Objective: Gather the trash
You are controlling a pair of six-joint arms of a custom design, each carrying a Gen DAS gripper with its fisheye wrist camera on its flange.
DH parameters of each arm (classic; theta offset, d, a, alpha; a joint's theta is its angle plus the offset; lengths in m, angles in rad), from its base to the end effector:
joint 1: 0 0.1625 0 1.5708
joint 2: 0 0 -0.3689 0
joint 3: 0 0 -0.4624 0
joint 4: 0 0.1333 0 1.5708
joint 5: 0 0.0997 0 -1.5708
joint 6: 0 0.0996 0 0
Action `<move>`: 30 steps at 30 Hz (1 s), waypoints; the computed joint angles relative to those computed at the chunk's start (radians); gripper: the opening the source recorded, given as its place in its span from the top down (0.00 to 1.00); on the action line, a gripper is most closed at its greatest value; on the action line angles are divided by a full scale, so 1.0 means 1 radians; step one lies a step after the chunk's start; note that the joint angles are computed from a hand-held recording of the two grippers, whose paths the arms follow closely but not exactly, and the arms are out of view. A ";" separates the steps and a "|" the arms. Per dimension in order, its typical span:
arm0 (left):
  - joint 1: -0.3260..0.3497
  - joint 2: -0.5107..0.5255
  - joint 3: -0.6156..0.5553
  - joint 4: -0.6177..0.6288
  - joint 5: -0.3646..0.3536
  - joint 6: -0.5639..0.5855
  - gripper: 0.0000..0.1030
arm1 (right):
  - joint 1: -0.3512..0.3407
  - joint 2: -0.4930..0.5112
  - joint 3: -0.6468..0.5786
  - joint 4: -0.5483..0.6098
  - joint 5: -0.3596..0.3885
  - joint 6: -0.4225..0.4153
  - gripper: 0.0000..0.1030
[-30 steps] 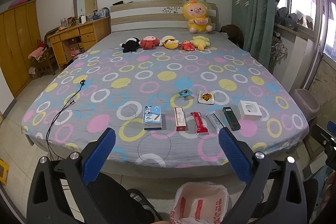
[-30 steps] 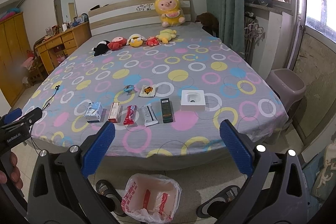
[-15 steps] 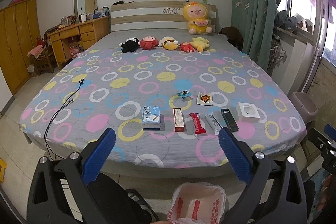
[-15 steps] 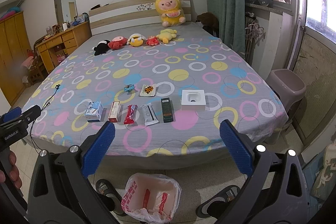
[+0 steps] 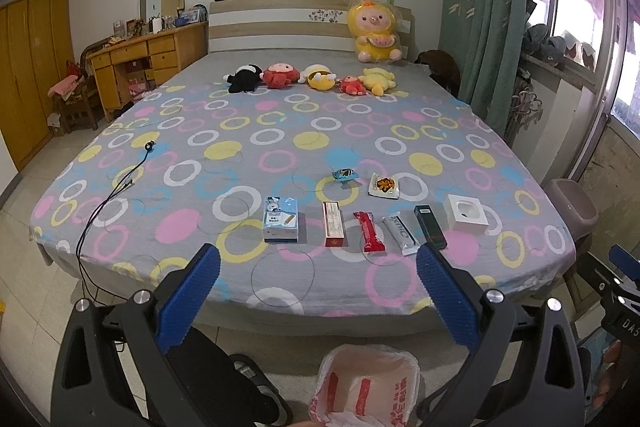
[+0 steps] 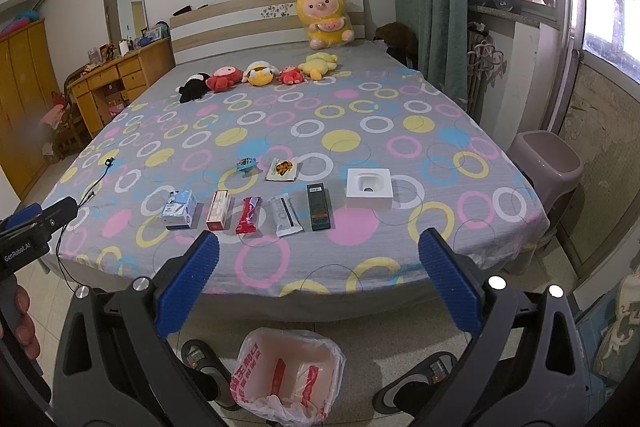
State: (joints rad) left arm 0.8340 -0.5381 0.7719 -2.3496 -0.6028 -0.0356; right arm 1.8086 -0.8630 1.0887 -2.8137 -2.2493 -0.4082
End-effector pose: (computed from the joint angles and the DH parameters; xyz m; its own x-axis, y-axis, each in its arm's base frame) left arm -0.4325 -0.7973 0.2478 -0.7268 0.0421 -0.6855 0.5491 0.6352 -0.5432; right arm 0.2593 -0.7695 0.3834 -0.7607 0.1051 0.6405 -0.4639 0.6021 -0.6498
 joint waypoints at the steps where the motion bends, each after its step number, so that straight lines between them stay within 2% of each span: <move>1: 0.000 0.001 -0.001 -0.002 0.001 0.004 0.07 | 0.000 0.000 0.000 0.000 -0.001 0.000 0.05; 20: 0.008 -0.011 0.020 -0.010 0.001 0.008 0.07 | 0.001 -0.002 0.007 -0.004 -0.006 -0.001 0.05; 27: 0.018 -0.012 0.020 -0.003 -0.003 0.002 0.07 | -0.003 -0.007 0.011 -0.020 0.002 -0.020 0.05; 30: 0.030 -0.006 0.007 -0.004 -0.003 0.010 0.06 | -0.009 0.015 -0.027 -0.021 -0.005 -0.049 0.05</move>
